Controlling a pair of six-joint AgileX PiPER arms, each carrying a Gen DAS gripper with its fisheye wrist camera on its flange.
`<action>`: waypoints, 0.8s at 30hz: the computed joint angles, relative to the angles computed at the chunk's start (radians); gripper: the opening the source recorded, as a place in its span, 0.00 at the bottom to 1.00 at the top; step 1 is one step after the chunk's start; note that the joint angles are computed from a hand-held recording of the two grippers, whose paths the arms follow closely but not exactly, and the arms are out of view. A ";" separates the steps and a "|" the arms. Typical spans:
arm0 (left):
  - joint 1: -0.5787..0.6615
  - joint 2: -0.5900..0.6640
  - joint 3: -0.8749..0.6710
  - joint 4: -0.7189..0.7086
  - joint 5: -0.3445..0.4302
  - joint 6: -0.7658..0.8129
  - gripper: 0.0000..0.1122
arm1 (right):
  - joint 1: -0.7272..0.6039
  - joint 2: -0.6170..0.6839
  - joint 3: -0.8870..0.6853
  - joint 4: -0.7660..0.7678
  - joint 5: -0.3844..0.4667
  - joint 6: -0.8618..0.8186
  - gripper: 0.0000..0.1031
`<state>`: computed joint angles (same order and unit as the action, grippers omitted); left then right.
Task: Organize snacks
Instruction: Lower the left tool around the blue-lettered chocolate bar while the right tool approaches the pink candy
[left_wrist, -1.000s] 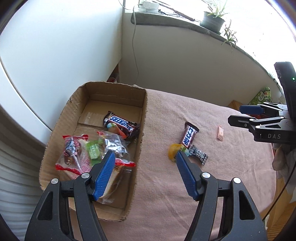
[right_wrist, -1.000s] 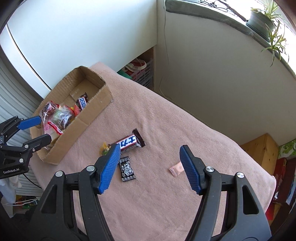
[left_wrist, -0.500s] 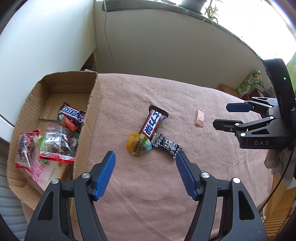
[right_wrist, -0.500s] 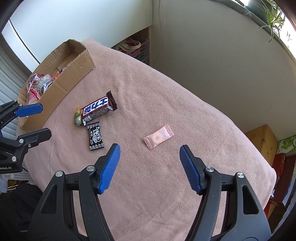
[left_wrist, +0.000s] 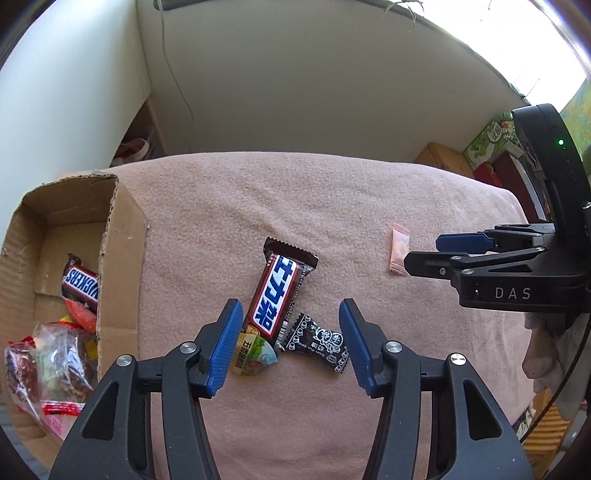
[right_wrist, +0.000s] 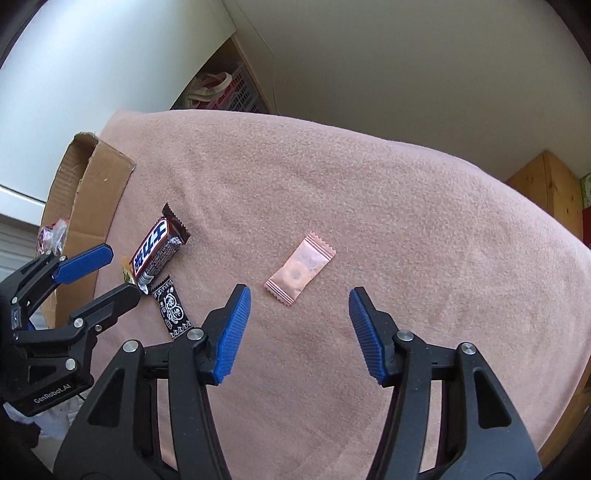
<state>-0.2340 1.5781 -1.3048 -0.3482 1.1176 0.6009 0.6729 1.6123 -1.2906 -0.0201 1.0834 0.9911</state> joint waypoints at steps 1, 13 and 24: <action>-0.003 0.011 -0.011 0.006 0.004 0.001 0.48 | -0.007 0.005 0.000 0.005 -0.007 0.015 0.56; -0.044 0.093 -0.043 0.069 -0.017 0.004 0.47 | -0.086 0.048 0.015 0.077 -0.041 0.093 0.42; -0.065 0.125 -0.043 0.087 -0.049 -0.011 0.39 | -0.040 0.192 -0.168 0.023 0.089 0.066 0.30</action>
